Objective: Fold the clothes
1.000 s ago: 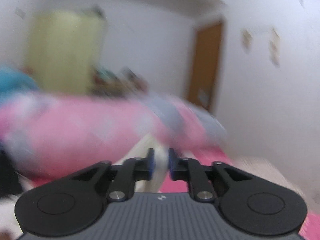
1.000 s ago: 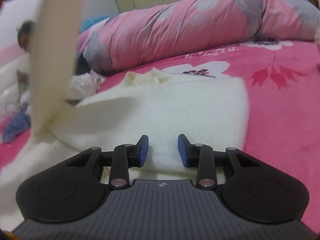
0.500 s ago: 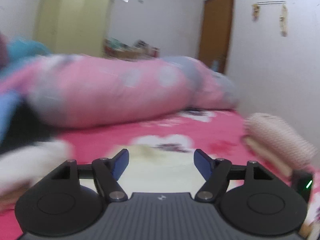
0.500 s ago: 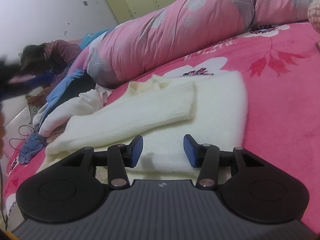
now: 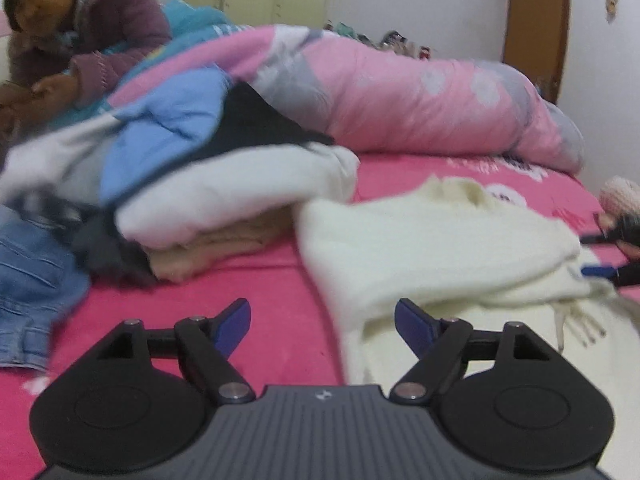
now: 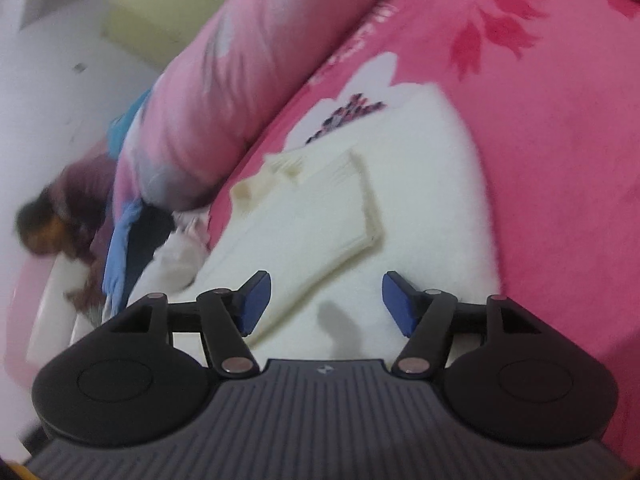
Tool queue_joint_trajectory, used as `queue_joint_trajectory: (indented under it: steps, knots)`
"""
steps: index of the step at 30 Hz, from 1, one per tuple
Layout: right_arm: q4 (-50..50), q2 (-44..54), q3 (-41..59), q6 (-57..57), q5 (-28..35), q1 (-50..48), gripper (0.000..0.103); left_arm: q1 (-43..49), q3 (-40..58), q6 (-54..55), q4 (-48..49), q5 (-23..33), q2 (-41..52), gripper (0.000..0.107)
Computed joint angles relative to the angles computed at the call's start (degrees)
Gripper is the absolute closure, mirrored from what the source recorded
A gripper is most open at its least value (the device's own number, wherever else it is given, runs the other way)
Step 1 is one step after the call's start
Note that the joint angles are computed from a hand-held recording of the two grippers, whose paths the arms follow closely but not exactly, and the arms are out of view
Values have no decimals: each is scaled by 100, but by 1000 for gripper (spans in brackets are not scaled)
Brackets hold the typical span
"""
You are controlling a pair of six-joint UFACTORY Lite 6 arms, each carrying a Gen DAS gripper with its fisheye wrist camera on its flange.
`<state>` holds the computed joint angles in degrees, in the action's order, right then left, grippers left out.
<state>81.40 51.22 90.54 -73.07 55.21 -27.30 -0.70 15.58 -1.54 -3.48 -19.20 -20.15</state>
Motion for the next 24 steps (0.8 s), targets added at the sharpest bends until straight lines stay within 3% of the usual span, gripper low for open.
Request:
queue_joint_trajectory:
  steps: [2,8,11,14,18,21,24]
  knots:
    - [104,-104,-46,245,-266,136,41,-143,-48,100,-90,-570,489,26]
    - [227,-203,52,971,-1077,562,46,-1122,86,1432,-1582,-2161,1963,27]
    - [56,-272,150,1067,-1606,865,55,-1215,183,1516,-1766,-2356,2364,33]
    - [33,-261,174,888,-2041,1086,74,-675,200,789,-1069,-2245,2411,34]
    - [547,-355,-39,95,-2229,1171,92,-169,223,67,-241,-2242,2540,35]
    - [1697,-1006,-794,-1415,-2140,1182,94,-287,197,279,-483,-2284,2529,35]
    - [2826,-1977,-1880,-2772,-1562,944,94,-394,162,429,-671,-2321,2489,36]
